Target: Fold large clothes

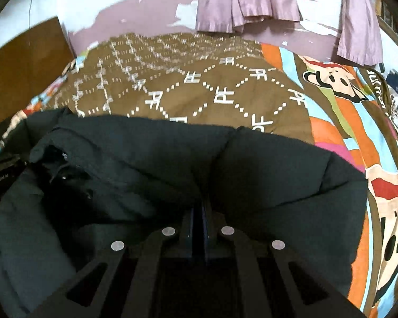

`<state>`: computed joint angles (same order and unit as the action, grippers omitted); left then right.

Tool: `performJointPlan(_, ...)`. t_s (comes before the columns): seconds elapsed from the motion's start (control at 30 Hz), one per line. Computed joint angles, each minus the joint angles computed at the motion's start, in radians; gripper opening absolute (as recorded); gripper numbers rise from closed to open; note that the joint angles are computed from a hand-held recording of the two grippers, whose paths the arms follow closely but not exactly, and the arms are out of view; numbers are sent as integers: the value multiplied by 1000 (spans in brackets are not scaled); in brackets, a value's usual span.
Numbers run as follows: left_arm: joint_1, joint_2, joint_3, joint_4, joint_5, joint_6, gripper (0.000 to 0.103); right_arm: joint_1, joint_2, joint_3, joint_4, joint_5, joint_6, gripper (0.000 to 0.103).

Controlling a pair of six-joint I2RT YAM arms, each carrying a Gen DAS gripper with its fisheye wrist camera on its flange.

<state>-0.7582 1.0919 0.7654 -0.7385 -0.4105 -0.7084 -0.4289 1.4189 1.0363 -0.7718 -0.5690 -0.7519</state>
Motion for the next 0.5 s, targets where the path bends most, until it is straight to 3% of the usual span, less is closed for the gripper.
performJointPlan(0.07, 13, -46, -19, 17, 21, 8, 4, -24, -2, 19, -22, -40, -3, 9)
performJointPlan(0.2, 53, -142, -27, 4, 80, 36, 13, -87, -6, 60, -87, -112, -13, 29)
performJointPlan(0.3, 13, -187, 2, -66, 14, 64, 25, -148, -27, 103, -136, -194, -15, 32)
performJointPlan(0.4, -35, -263, 19, -90, -63, 53, 47, -125, -41, 153, -81, -212, 95, 43)
performJointPlan(0.5, -14, -247, 66, -42, -94, 73, 49, -20, 15, 226, -67, -193, 205, 44)
